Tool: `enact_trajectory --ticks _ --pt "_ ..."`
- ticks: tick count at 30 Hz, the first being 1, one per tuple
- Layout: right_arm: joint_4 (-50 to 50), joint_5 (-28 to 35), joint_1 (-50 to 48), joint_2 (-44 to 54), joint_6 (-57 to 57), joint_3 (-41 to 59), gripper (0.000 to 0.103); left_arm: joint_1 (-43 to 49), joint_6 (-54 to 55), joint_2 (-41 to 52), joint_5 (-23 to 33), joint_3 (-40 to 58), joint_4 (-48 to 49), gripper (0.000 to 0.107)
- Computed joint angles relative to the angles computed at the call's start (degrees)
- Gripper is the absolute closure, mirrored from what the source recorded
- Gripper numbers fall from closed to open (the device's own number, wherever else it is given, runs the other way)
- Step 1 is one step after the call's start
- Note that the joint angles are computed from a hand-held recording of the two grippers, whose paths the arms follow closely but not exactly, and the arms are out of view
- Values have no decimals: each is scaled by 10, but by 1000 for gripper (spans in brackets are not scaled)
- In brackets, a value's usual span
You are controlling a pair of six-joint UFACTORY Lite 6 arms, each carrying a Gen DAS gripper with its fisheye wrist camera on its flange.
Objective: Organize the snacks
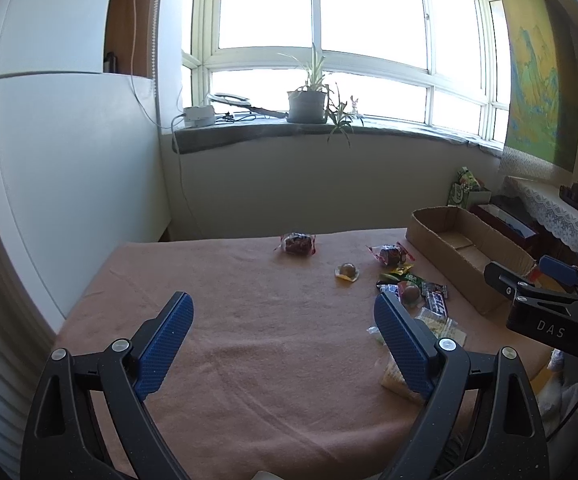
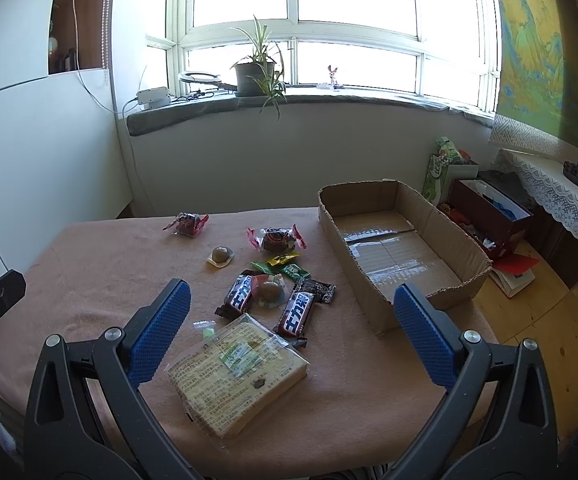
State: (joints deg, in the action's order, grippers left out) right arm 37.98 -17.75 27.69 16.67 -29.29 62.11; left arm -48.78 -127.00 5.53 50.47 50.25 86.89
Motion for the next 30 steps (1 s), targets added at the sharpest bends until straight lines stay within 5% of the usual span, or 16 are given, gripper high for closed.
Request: enact_trajectory --ticks 30 --pt "-68 4 -9 10 56 -14 0 1 -12 32 -7 22 32 15"
